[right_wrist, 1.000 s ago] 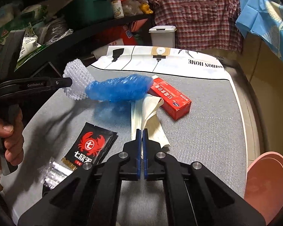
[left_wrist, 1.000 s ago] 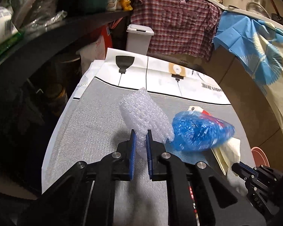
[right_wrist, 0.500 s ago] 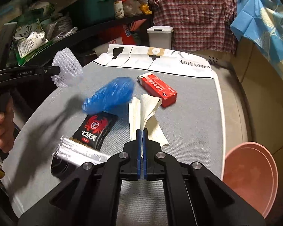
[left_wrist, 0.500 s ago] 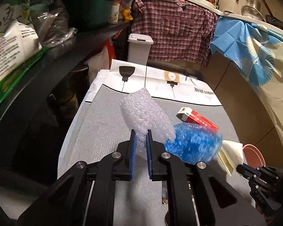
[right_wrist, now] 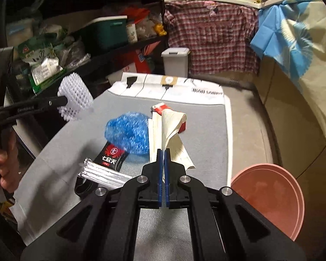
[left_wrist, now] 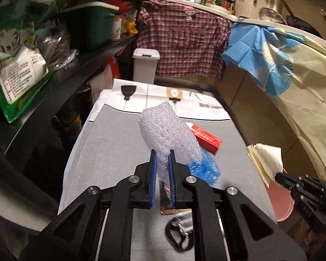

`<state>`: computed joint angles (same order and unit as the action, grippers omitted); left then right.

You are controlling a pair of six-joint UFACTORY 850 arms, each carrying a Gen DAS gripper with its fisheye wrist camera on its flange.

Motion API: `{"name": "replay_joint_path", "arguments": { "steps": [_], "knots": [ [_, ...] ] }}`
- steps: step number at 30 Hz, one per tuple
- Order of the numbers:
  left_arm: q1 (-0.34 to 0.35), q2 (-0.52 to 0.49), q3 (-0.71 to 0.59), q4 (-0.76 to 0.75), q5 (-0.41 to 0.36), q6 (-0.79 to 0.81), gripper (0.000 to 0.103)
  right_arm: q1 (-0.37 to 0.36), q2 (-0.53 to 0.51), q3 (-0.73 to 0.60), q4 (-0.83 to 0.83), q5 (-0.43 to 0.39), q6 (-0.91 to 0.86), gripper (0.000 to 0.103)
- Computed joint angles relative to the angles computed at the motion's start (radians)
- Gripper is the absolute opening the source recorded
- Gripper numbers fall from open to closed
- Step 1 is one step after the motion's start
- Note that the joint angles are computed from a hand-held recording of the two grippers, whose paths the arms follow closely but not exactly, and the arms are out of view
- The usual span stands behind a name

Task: Collect trash
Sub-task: 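Carry the bubble wrap and tissue over the pink bin and open both tools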

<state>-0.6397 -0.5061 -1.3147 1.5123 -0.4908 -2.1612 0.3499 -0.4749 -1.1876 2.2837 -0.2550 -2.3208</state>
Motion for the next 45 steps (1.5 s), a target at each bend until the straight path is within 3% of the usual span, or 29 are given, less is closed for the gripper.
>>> {"name": "replay_joint_path", "arguments": {
  "steps": [14, 20, 27, 30, 45],
  "knots": [
    [-0.093, 0.006, -0.016, 0.051, -0.024, -0.004, 0.01, -0.072, 0.202, 0.138, 0.064, -0.048, -0.067, 0.002],
    [-0.119, -0.016, -0.052, 0.044, -0.018, 0.026, 0.01, -0.112, 0.257, 0.192, 0.239, -0.062, -0.264, 0.002],
    [-0.134, -0.056, -0.106, 0.022, 0.001, 0.075, 0.01, -0.163, 0.23, 0.205, 0.283, -0.09, -0.242, 0.002],
    [-0.137, -0.074, -0.131, 0.008, 0.008, 0.097, 0.01, -0.168, 0.218, 0.213, 0.359, -0.093, -0.318, 0.002],
    [-0.149, -0.15, -0.238, -0.063, 0.037, 0.19, 0.01, -0.21, 0.189, 0.216, 0.417, -0.091, -0.354, 0.002]
  ]
}}
